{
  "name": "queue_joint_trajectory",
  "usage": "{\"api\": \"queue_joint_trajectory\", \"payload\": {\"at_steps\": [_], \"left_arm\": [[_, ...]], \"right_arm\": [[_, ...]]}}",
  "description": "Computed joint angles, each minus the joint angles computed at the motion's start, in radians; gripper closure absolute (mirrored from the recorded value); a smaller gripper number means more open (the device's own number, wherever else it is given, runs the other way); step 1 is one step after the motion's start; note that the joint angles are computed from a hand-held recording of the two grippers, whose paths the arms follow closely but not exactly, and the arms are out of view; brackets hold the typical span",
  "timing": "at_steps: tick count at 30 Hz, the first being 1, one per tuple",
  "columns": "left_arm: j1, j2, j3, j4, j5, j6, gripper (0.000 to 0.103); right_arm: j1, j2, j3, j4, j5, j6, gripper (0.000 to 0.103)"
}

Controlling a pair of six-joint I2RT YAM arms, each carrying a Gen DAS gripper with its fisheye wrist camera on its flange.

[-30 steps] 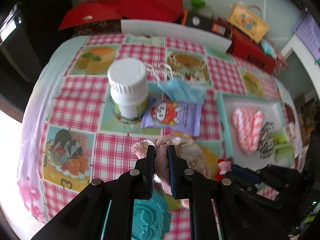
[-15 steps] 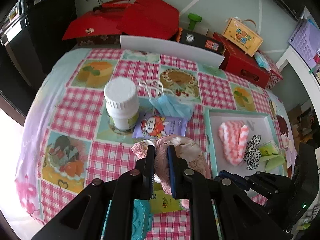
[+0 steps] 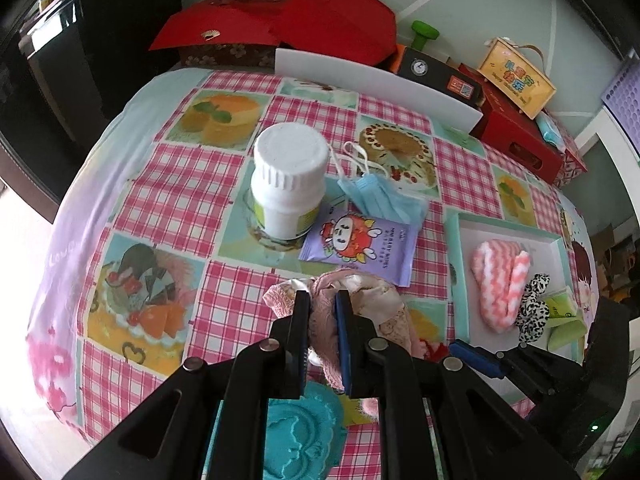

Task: Organize soft objects
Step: 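Grasp the red bow hair tie with the right gripper while the left gripper holds the pink cloth, then carry the pink cloth over the tray while the right gripper carries the red bow hair tie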

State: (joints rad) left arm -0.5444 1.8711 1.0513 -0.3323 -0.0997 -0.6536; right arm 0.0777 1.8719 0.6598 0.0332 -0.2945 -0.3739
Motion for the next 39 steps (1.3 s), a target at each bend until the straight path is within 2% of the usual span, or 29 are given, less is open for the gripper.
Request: {"api": "queue_joint_trajectory", "payload": {"at_steps": [5, 12, 16, 23, 24, 25, 39], "left_arm": [[0.013, 0.000, -0.023, 0.020, 0.011, -0.002, 0.090], [0.026, 0.009, -0.040, 0.043, 0.029, -0.004, 0.090], [0.030, 0.015, -0.044, 0.049, 0.033, -0.005, 0.090], [0.028, 0.024, -0.040, 0.050, 0.037, -0.009, 0.090], [0.028, 0.024, -0.039, 0.049, 0.036, -0.009, 0.090], [0.028, 0.024, -0.039, 0.049, 0.036, -0.009, 0.090], [0.016, 0.024, -0.024, 0.038, 0.030, -0.008, 0.090]], "right_arm": [[0.044, 0.046, 0.012, 0.024, 0.064, 0.010, 0.053], [0.103, 0.087, 0.009, 0.078, 0.149, 0.010, 0.052], [0.103, 0.097, 0.019, 0.076, 0.150, 0.009, 0.052], [0.096, 0.097, 0.021, 0.086, 0.130, 0.008, 0.059], [0.091, 0.096, 0.022, 0.082, 0.121, 0.008, 0.065], [0.083, 0.095, 0.026, 0.076, 0.102, 0.008, 0.082], [0.051, 0.073, 0.027, 0.056, 0.056, 0.026, 0.082]]}}
